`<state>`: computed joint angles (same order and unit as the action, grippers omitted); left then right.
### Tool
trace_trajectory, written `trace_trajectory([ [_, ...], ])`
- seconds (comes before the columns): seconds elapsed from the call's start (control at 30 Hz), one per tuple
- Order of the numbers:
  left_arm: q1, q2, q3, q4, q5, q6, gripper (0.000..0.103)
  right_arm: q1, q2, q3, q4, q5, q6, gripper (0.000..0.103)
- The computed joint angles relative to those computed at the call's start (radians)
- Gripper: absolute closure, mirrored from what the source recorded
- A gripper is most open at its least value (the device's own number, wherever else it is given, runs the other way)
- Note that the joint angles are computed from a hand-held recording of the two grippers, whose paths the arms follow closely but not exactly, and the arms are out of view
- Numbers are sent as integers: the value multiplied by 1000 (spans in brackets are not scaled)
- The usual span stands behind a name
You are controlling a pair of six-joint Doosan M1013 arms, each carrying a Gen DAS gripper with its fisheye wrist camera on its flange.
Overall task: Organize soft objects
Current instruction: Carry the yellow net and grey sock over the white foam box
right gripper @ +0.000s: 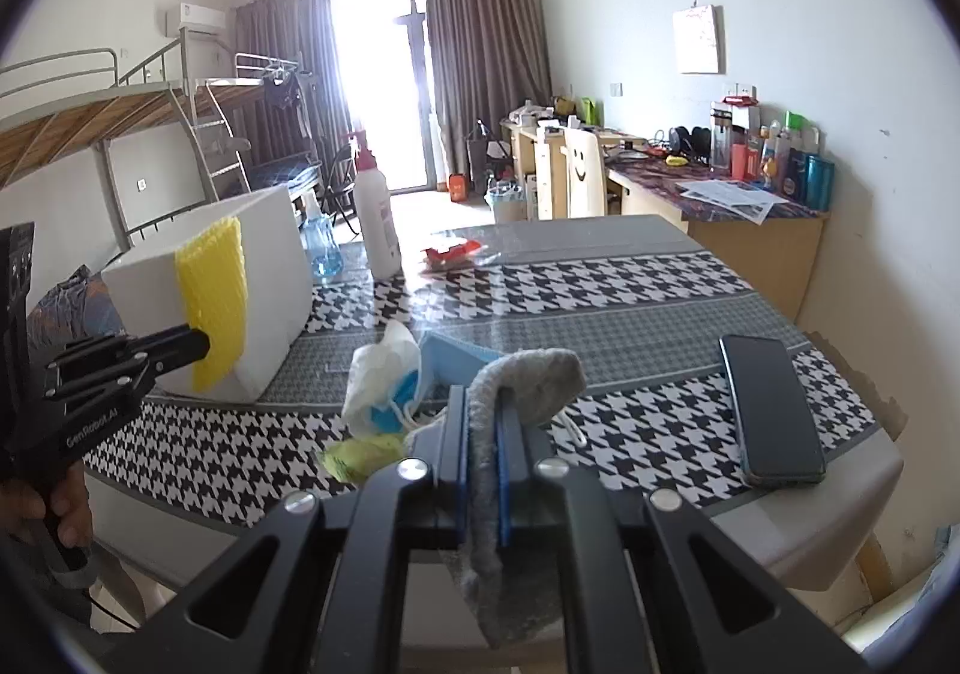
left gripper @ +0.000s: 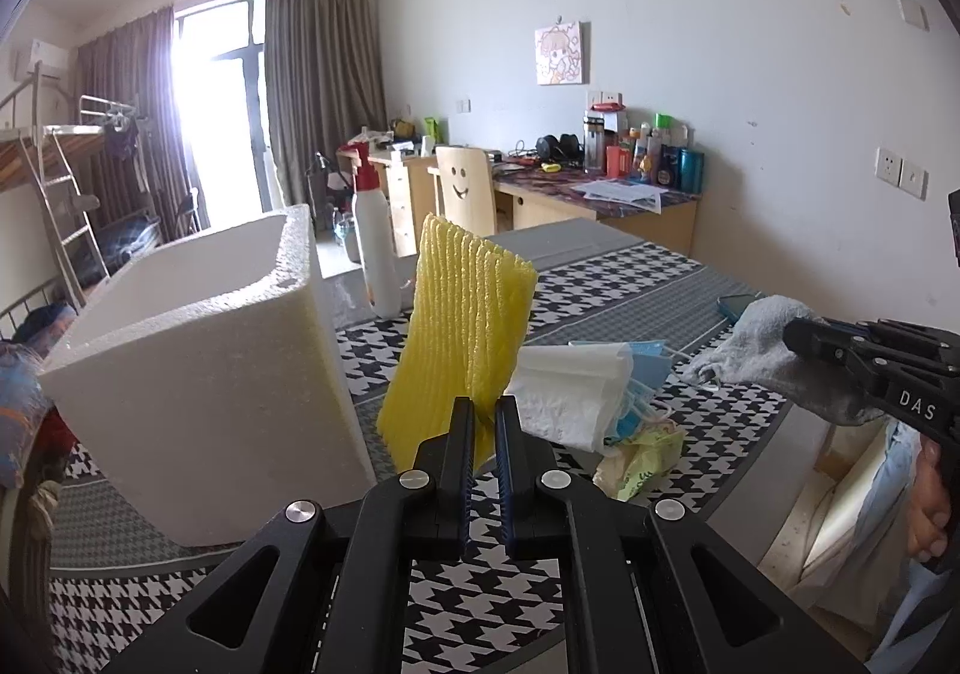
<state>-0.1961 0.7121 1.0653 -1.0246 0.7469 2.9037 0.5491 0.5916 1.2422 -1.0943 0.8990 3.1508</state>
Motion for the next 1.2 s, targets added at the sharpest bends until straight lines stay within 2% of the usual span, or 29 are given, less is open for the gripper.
trace_trajectory([
  [0.17,5,-3,0,-16,8,7,96,4,5,-14,-28,12,4,93],
  [1.2,2,7,-44,-89,-46,38,96,-18,27,-75,-85,-59,-29,93],
])
